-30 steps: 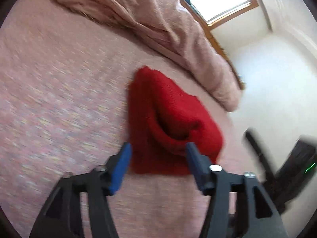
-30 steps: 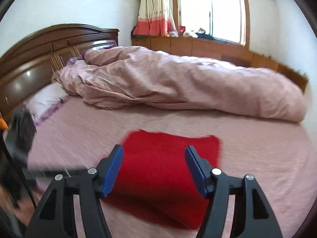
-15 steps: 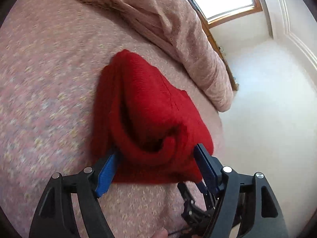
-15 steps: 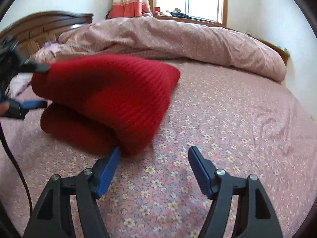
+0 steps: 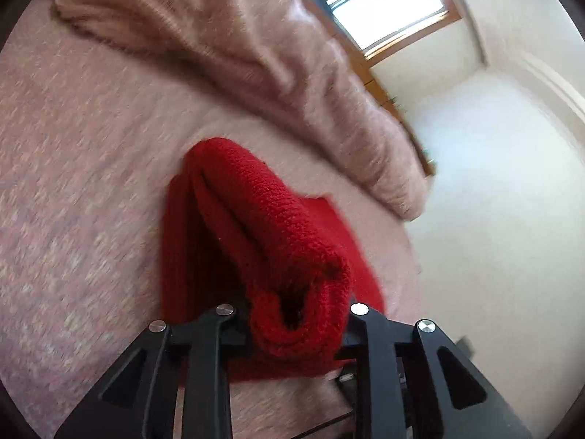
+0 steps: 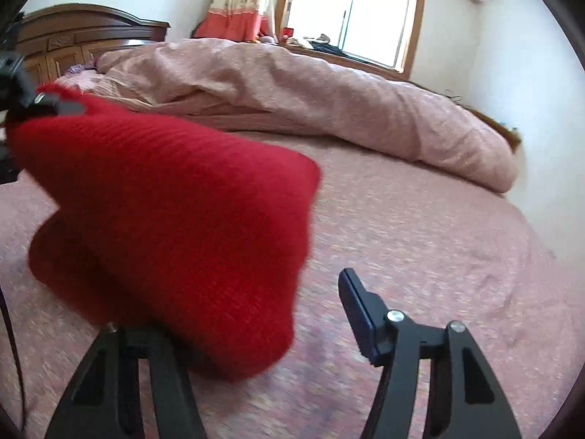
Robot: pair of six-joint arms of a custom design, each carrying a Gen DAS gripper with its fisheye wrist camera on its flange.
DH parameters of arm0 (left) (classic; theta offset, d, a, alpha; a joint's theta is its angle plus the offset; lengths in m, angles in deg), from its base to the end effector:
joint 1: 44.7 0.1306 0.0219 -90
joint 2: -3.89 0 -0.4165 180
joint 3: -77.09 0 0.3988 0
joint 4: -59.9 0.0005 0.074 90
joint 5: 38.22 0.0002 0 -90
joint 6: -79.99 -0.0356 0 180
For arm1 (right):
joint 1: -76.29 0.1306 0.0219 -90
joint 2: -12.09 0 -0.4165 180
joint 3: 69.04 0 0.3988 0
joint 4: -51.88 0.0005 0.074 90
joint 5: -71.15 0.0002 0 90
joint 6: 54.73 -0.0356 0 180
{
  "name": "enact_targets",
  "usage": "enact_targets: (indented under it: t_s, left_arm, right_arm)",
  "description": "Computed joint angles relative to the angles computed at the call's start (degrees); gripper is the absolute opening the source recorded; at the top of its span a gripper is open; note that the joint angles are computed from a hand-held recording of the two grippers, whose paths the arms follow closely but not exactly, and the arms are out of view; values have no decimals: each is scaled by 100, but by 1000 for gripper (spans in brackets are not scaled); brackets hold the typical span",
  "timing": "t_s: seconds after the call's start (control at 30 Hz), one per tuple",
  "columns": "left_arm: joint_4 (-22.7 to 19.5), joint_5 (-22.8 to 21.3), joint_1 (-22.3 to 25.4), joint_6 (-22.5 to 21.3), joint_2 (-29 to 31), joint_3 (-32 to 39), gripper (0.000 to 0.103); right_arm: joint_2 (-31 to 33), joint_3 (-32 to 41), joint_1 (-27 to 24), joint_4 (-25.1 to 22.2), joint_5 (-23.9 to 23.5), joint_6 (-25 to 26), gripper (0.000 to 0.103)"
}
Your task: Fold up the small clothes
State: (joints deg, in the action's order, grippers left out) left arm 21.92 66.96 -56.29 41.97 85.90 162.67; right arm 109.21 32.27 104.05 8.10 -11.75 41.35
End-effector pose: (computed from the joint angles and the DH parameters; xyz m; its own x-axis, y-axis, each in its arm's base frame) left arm 0.4401 -0.1003 0.5065 -0.6604 -0.6407 -0.3916 -0.1863 0.6450 -0.7411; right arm 0.4937 0.2543 0.5032 -0.5207 -0.3929 -0.7579 -0.4355 0.8859 -0.1599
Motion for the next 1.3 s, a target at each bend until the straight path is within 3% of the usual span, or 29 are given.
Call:
enact_targets:
  t_s: [0.07, 0.2, 0.57, 0.7, 0.83, 0.87, 0.93, 1.0, 1.07, 1.13, 1.2, 1.3]
  left_arm:
    - [-262, -37, -78, -96, 49, -14, 19]
    - [-663, -762, -399, -540, 135, 72, 21]
    - [-780, -894, -498, -666, 154, 125, 33]
    - [-1094, -1055, -465, -1159, 321, 462, 33]
    - [-1049, -1043, -419, -1030, 36, 399, 33]
    - [-1076, -1211, -445, -1004, -31, 411, 33]
    - [-1080, -1759, -532, -1012, -165, 444, 33]
    - [-1065, -2332, -610, -1149, -285, 441, 33]
    - [-968, -2546, -596, -1612, -321, 523, 33]
    - [-718, -2475, -626, -1888, -254, 595, 33]
    - [-552, -2293, -650, -1946, -63, 696, 33]
    - [-736, -2154, -740, -1950, 395, 1003, 33]
  right_arm:
    - [-122, -183, -134, 26, -146, 45, 64]
    - [-28, 14, -346, -526, -658, -264, 65]
    - [-570, -557, -393, -719, -457, -420, 65]
    - [-963, -825, -325, -375, -379, -190, 61]
    - [-1201, -859, -464, -69, -464, 32, 60]
    - [-1137, -703, -538, -118, -641, -49, 56]
    - [-932, -330, -613, -292, -951, -227, 26]
    - [-717, 22, -622, -413, -1152, -362, 13]
    - [-475, 380, -575, -409, -1429, -363, 9]
    - [-189, 749, -466, -477, -1610, -254, 7]
    - [114, 1082, -392, -630, -1948, -343, 4]
    - [420, 1302, -343, -842, -2412, -781, 3]
